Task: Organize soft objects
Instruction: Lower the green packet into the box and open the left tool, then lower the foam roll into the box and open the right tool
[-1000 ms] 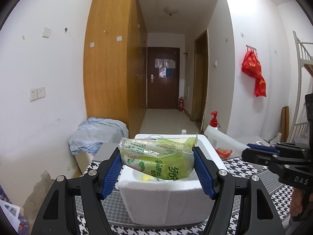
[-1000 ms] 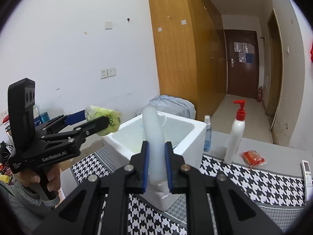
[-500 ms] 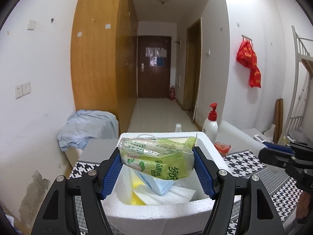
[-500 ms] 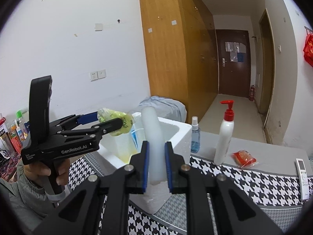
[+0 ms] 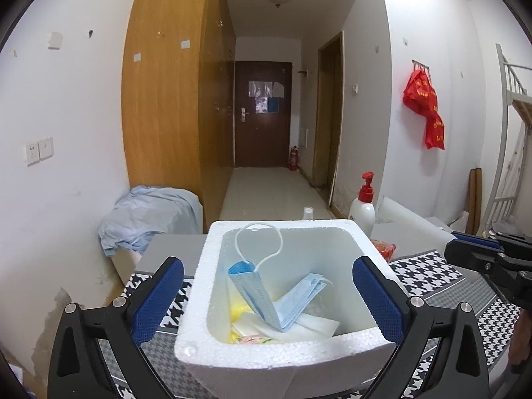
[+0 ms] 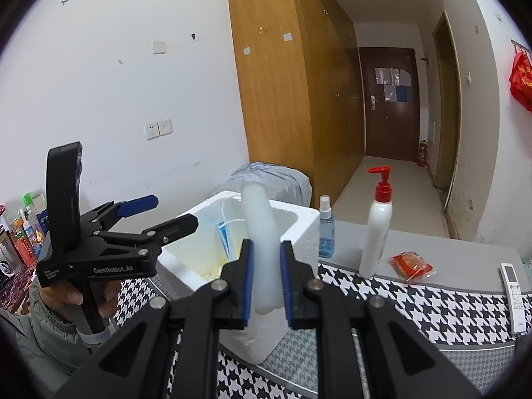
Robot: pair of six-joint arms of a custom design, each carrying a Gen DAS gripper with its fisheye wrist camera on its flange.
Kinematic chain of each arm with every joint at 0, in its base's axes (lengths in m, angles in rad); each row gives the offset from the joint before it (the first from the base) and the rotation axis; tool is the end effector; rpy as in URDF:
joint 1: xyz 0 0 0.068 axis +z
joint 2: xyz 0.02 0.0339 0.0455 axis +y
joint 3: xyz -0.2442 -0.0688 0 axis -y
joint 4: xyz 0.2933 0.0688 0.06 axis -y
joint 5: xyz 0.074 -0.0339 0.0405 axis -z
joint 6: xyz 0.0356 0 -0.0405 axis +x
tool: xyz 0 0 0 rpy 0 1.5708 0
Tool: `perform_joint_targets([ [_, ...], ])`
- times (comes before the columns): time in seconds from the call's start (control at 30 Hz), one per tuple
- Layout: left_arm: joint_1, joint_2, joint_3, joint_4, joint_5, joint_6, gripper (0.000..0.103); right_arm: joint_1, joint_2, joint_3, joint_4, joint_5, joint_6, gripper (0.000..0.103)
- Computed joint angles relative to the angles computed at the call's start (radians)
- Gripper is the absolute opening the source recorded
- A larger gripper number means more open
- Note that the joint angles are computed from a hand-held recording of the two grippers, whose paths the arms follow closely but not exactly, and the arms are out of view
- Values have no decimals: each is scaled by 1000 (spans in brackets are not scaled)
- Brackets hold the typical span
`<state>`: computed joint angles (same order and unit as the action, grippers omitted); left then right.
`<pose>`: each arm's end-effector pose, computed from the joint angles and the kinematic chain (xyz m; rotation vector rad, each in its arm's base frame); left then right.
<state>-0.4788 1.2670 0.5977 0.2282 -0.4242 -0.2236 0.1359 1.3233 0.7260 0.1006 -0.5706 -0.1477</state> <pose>0.2823 -0.1300 0.1662 -0.0158 1.9705 -0.0309 0.3222 0.0635 0.1854 -0.6286 1.9312 0.5797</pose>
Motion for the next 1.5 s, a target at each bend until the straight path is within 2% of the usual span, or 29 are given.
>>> perform_joint_targets([
  [0.83,35,-292,-173,-110,-123,-23,102,122,101,110,-28,49,2,19],
  [1.3,52,-590,-314,-255,-175,-57,102,181,249,243,-77,103,41,20],
  [1.33,54,-610,-322,-269,-178,-61,102,183,264,253,-77,103,49,21],
  [1.4,60,-649,-335,-297,-183,-70,102,187,274,260,-81,117,58,38],
  [1.43,62,-663,-340,-309,-185,-74,102,187,279,263,-85,119,60,54],
  [1.47,62,-671,-342,-314,-187,-78,102,186,278,261,-86,116,63,62],
  [1.5,64,-669,-339,-315,-186,-79,102,185,275,258,-88,115,64,63],
])
